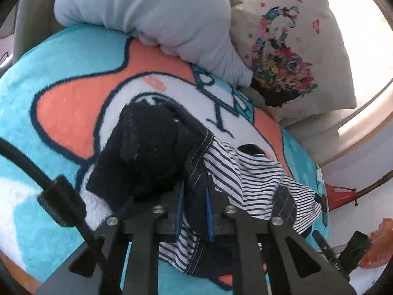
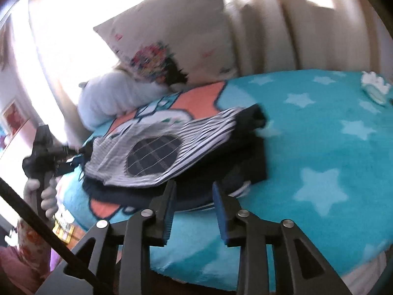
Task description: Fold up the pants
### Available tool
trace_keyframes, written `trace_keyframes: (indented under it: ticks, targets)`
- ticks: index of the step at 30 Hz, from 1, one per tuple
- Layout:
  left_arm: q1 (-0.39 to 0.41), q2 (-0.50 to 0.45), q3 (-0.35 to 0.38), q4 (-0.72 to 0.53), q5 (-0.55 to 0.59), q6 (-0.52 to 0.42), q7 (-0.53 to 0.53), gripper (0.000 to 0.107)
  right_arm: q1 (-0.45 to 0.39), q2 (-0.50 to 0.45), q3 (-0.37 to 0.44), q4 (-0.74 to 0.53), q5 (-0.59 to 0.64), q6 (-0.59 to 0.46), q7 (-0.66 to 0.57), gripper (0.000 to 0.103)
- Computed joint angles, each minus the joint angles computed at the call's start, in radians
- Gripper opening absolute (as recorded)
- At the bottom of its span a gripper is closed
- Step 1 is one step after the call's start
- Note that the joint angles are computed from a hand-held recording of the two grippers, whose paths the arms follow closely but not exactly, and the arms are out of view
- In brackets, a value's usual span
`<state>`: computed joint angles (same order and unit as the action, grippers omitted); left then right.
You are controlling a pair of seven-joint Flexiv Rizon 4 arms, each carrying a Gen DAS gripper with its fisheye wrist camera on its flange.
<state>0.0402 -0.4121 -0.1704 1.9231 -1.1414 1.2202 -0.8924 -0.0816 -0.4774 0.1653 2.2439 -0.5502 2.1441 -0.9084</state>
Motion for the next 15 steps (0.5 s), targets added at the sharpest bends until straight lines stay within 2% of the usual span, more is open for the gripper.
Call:
trace_keyframes:
  ticks: [2, 6, 11, 12, 13, 14, 15]
  targets:
    - [0.000, 0.022, -0.005, 0.026, -0.029, 0.011, 0.026, 0.013, -0.010, 0.006, -0.006, -0.003, 0.012, -0.003, 0.013, 0.039]
    - [-0.014, 0.081, 0.005, 0.079, -0.127, 0.023, 0.124, 0.013, -0.019, 0.008, -0.019, -0.047, 0.040, -0.030, 0.037, 0.060]
    - [-0.035, 0.089, 0.045, 0.096, -0.141, 0.007, 0.128, 0.013, -0.139, -0.067, 0.079, -0.181, -0.107, -0.112, 0.186, 0.061]
    - [-0.033, 0.089, 0.046, 0.098, -0.150, -0.004, 0.132, 0.013, -0.137, -0.077, 0.082, -0.202, -0.109, -0.139, 0.203, 0.061]
    - [-0.033, 0.093, 0.047, 0.101, -0.164, -0.011, 0.142, 0.013, -0.148, -0.090, 0.106, -0.225, -0.103, -0.175, 0.203, 0.045]
    - [-0.034, 0.097, 0.047, 0.103, -0.180, -0.017, 0.154, 0.013, -0.188, -0.115, 0.145, -0.253, -0.161, -0.210, 0.237, 0.026]
    - [-0.037, 0.103, 0.048, 0.106, -0.198, -0.022, 0.172, 0.013, -0.227, -0.131, 0.188, -0.273, -0.211, -0.255, 0.257, 0.012]
